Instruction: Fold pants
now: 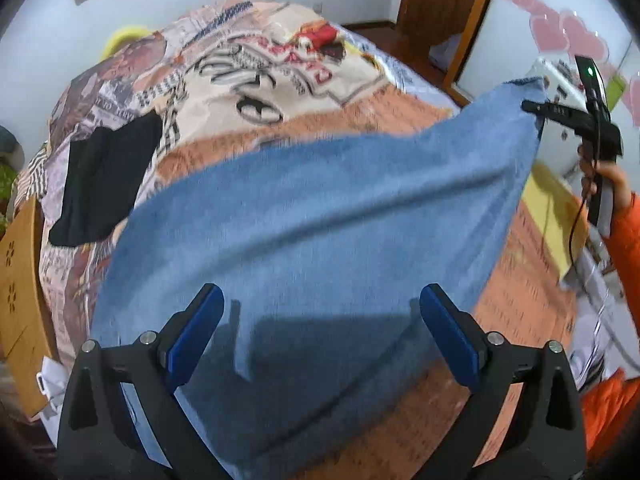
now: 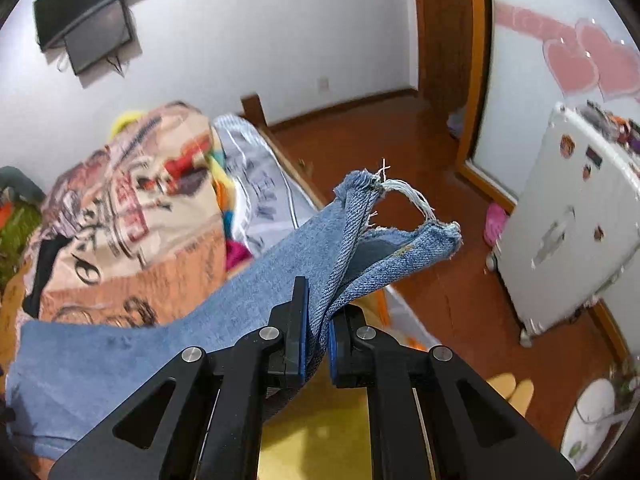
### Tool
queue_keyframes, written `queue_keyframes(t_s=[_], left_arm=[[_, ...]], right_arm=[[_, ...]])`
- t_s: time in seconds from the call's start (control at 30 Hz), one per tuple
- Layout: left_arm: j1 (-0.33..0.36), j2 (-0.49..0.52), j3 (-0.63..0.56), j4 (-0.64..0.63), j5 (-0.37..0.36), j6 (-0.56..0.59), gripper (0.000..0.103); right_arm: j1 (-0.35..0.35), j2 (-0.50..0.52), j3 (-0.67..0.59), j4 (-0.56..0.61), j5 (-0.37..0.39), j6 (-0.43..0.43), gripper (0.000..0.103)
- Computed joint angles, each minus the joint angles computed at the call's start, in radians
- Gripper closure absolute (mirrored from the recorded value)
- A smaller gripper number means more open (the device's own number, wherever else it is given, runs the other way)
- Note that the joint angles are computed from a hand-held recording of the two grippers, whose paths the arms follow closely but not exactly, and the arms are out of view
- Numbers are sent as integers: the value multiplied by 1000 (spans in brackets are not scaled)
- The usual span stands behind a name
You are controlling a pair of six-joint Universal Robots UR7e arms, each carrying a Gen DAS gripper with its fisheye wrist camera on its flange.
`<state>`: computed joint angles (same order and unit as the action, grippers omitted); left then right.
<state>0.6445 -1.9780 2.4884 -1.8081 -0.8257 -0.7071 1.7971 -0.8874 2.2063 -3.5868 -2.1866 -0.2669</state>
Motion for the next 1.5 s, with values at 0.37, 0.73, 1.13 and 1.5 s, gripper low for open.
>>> queue_keyframes(t_s=[0.37,0.73,1.13,1.5], left_arm=[[-71,-106,33,194,-19,-136,3],[9,19,50,-66,19,7,18],[-17,85,45,-131,47,51,75],[-4,1,58,-143,-42,82,76]], right_arm=[[33,-90,107,184,-62,3,60],[216,-42,109,319,153,-171,57],[293,130,-16,473,267,-287,63],[264,144,-56,490,348,-262,92]])
